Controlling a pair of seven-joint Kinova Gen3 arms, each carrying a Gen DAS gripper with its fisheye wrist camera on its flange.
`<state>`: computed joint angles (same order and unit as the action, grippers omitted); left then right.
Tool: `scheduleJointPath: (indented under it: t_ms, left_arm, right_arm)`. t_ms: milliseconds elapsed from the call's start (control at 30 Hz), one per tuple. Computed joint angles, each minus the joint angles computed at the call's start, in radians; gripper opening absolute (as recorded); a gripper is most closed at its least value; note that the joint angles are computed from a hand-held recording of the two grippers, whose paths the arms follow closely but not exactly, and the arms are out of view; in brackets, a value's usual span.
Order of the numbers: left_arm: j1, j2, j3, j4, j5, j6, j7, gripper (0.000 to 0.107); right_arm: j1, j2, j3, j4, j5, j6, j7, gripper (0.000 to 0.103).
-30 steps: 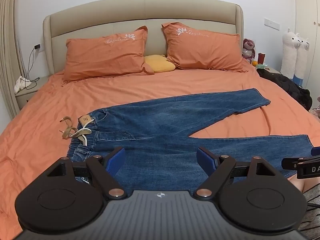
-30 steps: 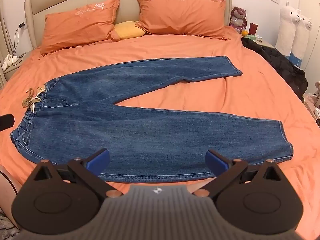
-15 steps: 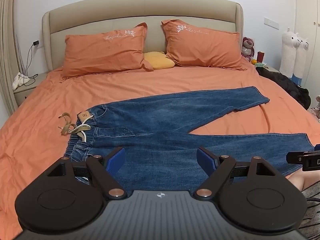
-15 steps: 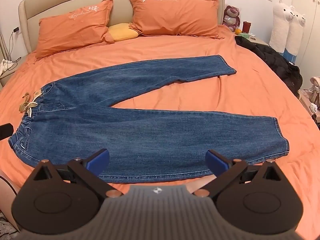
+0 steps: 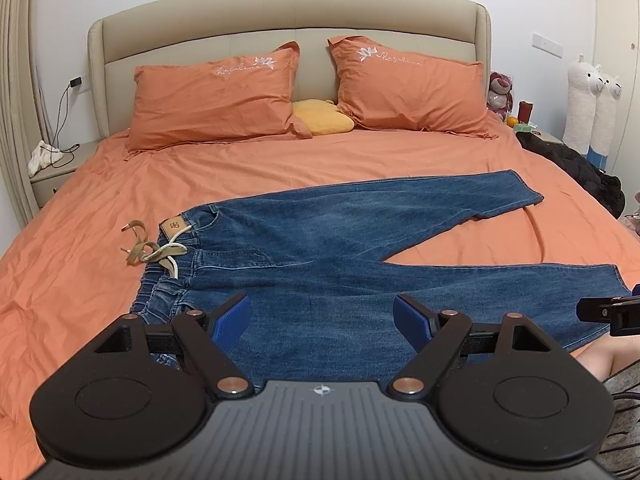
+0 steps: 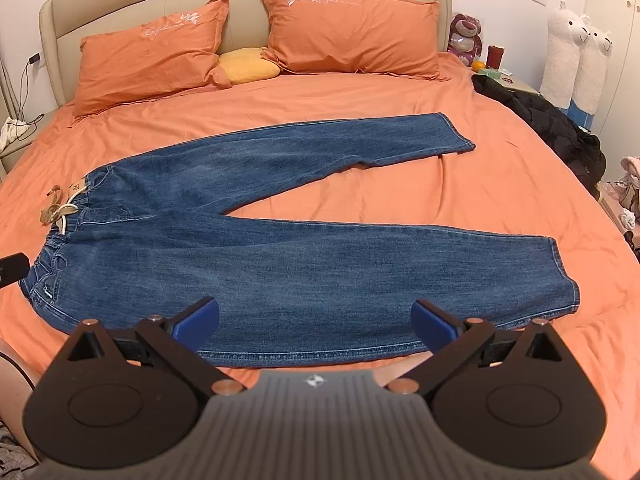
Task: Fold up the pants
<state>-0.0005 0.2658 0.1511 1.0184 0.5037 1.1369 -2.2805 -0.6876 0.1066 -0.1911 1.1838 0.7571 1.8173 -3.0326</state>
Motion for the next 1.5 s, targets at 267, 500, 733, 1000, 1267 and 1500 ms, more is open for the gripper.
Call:
scheduleJointPath:
  t_ms: [267, 500, 733, 1000, 1267, 1500]
  left_arm:
    - [-0.005, 0.001, -0.001, 0.001, 0.003, 0.002, -0.006, 0.095]
    - [-0.001, 0.001, -0.001, -0.001, -0.001, 0.002, 0.000, 0.095]
    - [-0.005, -0.003, -0.002, 0.003, 0.002, -0.002, -0.003, 0.095]
    - [-0.004, -0.017, -0.004, 0.016, 0.004, -0.010, -0.010, 0.095]
    - [0.001, -0.023, -0.009, 0.015, -0.007, -0.008, -0.005, 0.095]
    - [-0.002, -0.024, -0.010, 0.016, -0.006, -0.008, -0.009, 0.095]
  right_arm:
    - [-0.002, 0.002, 0.000, -0.003, 0.001, 0.001, 0.000, 0.098]
    - [-0.009, 0.005, 0.000, -0.012, 0.008, 0.006, -0.001, 0.098]
    - [-0.015, 0.004, -0.001, -0.012, 0.010, 0.014, -0.011, 0.098]
    - [-0.021, 0.006, -0.002, -0.015, 0.016, 0.017, -0.007, 0.098]
    - [-0.027, 0.005, -0.004, -0.013, 0.023, 0.019, -0.008, 0.098]
    - [-0.032, 0.005, -0.006, -0.012, 0.027, 0.021, -0.010, 0.098]
